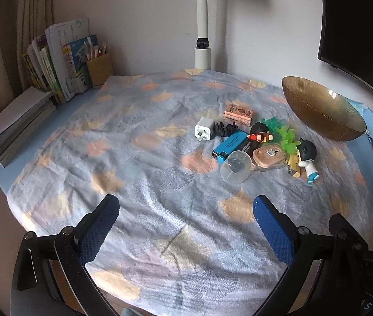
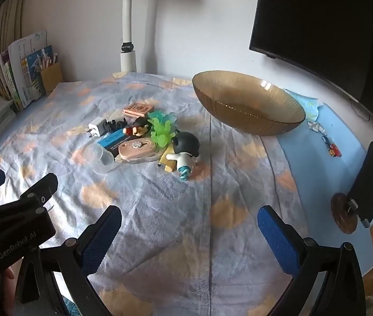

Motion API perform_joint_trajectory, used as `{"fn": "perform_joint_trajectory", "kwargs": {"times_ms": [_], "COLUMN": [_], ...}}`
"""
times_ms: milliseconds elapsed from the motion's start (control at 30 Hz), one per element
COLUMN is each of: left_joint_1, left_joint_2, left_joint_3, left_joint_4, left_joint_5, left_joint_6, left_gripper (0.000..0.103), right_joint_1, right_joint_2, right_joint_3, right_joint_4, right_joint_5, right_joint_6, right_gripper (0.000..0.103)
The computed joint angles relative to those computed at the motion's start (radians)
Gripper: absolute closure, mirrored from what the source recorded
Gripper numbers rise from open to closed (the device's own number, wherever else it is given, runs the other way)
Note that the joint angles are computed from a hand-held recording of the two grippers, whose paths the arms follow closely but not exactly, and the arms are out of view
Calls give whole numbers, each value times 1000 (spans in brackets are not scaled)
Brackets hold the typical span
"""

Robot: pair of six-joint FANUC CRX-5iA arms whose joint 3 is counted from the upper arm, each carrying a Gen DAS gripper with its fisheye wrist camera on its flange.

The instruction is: Organize rigid objects

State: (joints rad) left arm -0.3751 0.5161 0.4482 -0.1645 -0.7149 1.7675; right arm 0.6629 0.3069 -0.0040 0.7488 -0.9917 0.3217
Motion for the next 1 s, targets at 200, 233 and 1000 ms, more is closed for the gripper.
{"fn": "perform_joint_trajectory", "kwargs": {"times_ms": [200, 233, 1000], "left_joint_1": [-10, -9, -11], "left_joint_2": [8, 8, 16], "left_joint_3": [23, 22, 27], "left_joint_4": [-37, -33, -23], "left_joint_5": [-24, -24, -26], "left_joint_6": [18, 16, 17], "left_gripper": [1, 1, 1], "right_joint_1": [-3, -5, -10], "right_joint_2": [16, 13, -10], "right_joint_3": [33, 32, -45], "right_joint_4": [-39, -47, 31], "right_joint_5": [-8, -8, 75], "right_joint_6": [35, 38, -76], "right_gripper": [0, 0, 0]}}
